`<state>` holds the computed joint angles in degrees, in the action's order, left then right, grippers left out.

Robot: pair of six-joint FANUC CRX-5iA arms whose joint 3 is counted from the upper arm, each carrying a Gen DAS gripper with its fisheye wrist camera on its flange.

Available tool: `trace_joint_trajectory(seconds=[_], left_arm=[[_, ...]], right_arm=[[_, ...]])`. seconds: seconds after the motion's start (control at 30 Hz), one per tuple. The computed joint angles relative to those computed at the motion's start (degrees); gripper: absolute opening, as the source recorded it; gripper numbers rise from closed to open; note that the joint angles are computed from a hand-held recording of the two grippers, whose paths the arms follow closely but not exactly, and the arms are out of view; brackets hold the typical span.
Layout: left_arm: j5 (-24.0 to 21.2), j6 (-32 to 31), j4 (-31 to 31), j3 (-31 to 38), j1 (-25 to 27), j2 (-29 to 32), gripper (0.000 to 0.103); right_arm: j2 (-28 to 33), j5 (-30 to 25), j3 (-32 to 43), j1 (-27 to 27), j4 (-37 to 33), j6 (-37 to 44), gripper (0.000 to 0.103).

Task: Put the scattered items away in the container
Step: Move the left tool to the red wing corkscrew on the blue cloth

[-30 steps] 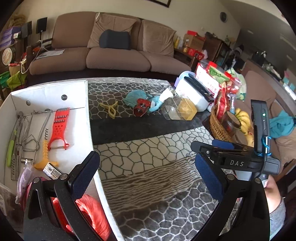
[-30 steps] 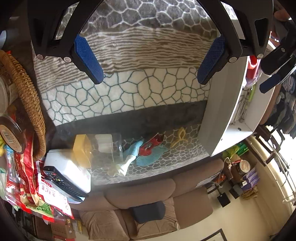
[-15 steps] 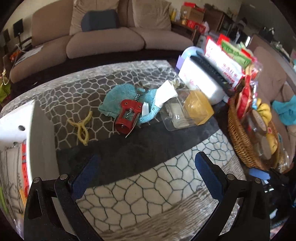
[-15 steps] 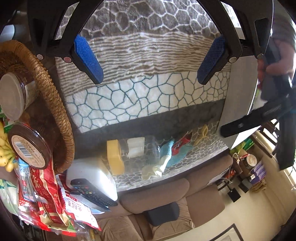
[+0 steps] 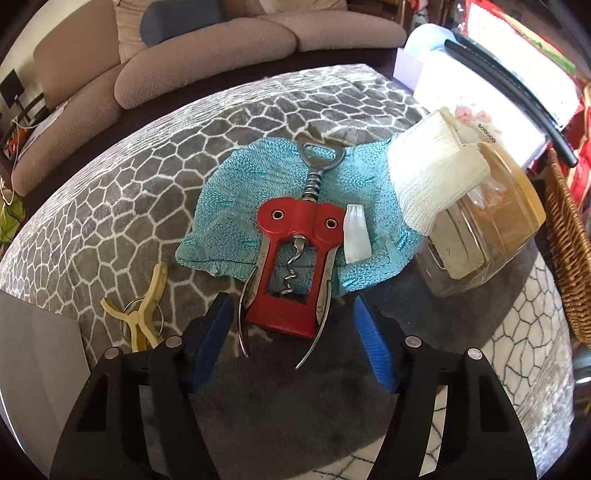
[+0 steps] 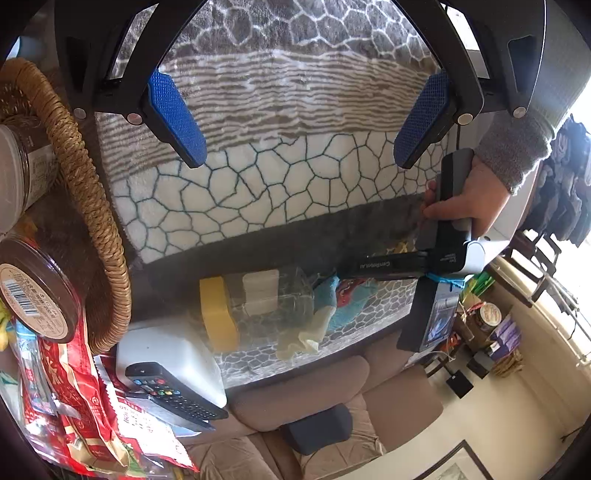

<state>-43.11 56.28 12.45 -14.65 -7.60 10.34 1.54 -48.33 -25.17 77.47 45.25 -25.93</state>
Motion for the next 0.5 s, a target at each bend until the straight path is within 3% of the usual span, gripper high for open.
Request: trace_joint_trajectory(seconds=[0.07,0.13,0.23,0.3,0.4,0.5], left_arm=[[-0.9,3.2,-3.3,1.8,-0.9,1.0,0.055],[0.0,3.1,-2.4,1.0,-0.7,0.8,0.05],[3.2,-0.4,3.4,-3.5,0.7,-1.6,0.047],[5.5,-5.3,10.5,-8.4,2.1,-4.1,0.046],[5.1,-9.8,20.7,-15.5,4.5,-8.4,0.046],[2.8,-13.1,28.2,-24.6,8.0,-16.2,0.046]], right_arm=[[0.3,-0.4,0.4,0.2,-0.4,0.8,0.103],[0.2,-0.4,0.3,0.2,-0.4,0.7,0.103],[-0.3,-0.3,-0.2,0.1,0.0,-0.4,0.103],[-0.8,0.2,-0.9,-0.1,0.8,-1.9,0.103],[-1.0,2.3,-1.6,-0.6,2.2,-3.5,0.103],[-0.4,4.3,-1.1,-1.0,2.4,-2.9,0.103]])
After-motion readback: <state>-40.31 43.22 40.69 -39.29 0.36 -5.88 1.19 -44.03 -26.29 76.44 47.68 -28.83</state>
